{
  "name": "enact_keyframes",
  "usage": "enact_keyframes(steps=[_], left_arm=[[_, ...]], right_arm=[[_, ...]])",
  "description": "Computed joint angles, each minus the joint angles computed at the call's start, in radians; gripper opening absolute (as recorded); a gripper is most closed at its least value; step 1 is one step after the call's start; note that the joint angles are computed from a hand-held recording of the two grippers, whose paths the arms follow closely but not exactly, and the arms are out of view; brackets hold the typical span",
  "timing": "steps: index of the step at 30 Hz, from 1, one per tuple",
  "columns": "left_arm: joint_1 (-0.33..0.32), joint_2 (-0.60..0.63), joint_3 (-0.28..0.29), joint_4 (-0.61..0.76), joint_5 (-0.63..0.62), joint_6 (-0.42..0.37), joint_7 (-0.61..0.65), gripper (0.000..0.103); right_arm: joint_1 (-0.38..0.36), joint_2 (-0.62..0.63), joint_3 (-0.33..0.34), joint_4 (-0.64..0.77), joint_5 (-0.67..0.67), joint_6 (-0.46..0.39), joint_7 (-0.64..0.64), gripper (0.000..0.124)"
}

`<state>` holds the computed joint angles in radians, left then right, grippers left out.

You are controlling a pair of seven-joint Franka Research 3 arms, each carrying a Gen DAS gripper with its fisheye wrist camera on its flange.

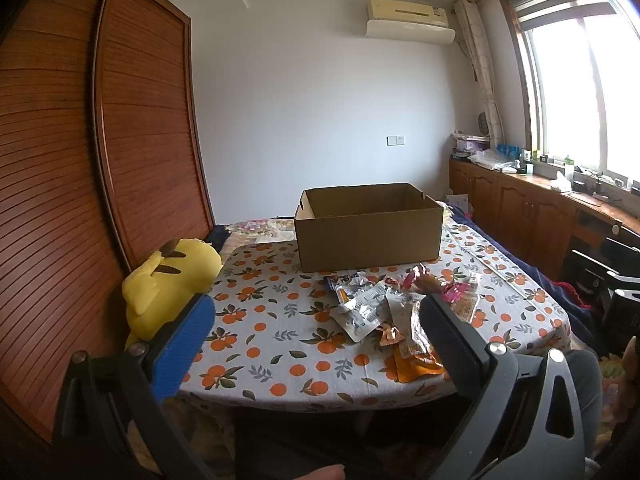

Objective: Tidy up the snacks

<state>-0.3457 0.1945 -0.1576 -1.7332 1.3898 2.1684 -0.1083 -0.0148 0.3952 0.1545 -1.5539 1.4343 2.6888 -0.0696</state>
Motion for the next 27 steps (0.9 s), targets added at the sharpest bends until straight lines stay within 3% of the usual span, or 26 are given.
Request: enact_keyframes(steps=[27], left_arm=[[0.003, -0.009, -0.003, -0.009, 0.011, -0.004, -0.002, 0.103]], right_arm=[[-0.001, -0.004, -0.002, -0.004, 0.017, -0.003, -0.012, 0.103]])
